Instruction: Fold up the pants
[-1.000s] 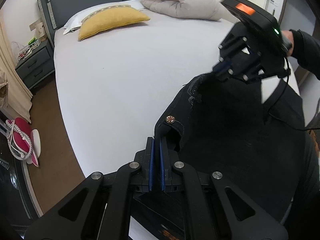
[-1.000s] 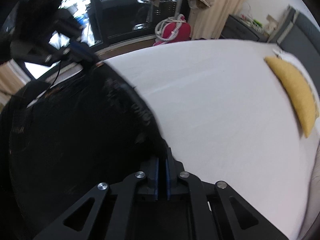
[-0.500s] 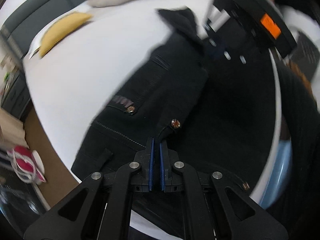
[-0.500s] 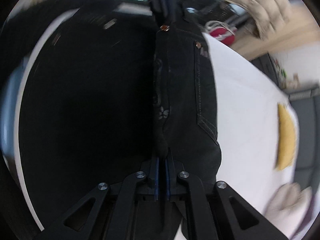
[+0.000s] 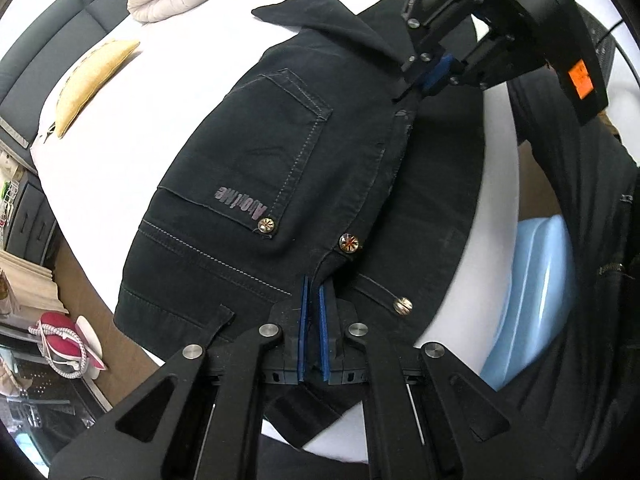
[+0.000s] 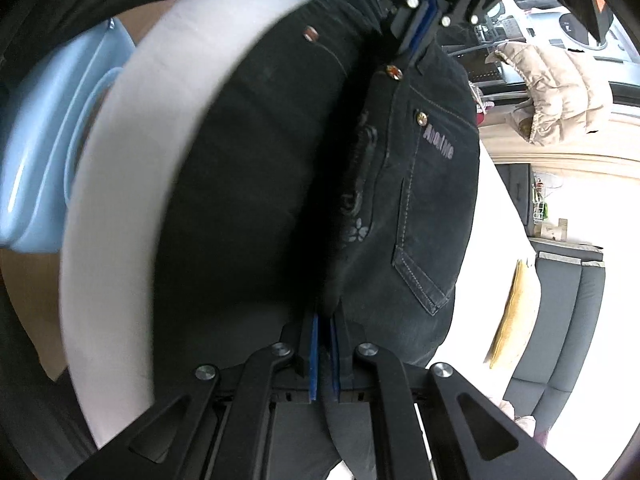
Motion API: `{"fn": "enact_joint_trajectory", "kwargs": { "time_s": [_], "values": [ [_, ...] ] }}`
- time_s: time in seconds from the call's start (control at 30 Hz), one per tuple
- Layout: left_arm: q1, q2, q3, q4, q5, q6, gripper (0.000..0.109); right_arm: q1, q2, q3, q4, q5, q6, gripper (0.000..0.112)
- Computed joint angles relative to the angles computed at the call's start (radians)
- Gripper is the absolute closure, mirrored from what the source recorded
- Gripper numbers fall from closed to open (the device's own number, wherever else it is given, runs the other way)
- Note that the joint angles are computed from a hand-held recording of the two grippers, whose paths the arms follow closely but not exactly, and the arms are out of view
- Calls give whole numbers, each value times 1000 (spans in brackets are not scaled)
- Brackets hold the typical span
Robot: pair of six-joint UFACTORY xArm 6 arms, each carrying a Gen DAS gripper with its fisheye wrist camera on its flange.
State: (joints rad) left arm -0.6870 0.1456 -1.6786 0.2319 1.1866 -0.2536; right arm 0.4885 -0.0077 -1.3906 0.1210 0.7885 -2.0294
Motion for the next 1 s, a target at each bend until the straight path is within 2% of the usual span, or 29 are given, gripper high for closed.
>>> {"fn": "enact_joint_trajectory", "kwargs": {
  "time_s": [0.17, 0.27, 0.37, 0.53, 0.77, 0.87, 1.0],
  "values": [
    [-46, -46, 61, -1, 4, -15, 105, 14, -60, 81, -14, -35, 15, 106],
    [-63, -56, 69, -11, 9, -22, 105, 16, -34, 45, -17, -27, 23, 106],
    [-62, -81, 96, -21, 8, -15, 105, 24, -2, 9, -24, -26, 57, 106],
    [-61, -97, 126, -41, 8, -1, 105, 43, -17, 47, -52, -64, 106, 106],
    [-56, -106, 147, -75, 3, 19, 105, 41, -124, 199, -73, -108, 144, 106],
    [-59, -118, 162, -79, -6, 15, 105, 43, -135, 220, -90, -132, 149, 106],
    [-59, -128, 172, -86, -10, 2, 105, 40, -150, 223, -91, -117, 178, 106]
  ]
}}
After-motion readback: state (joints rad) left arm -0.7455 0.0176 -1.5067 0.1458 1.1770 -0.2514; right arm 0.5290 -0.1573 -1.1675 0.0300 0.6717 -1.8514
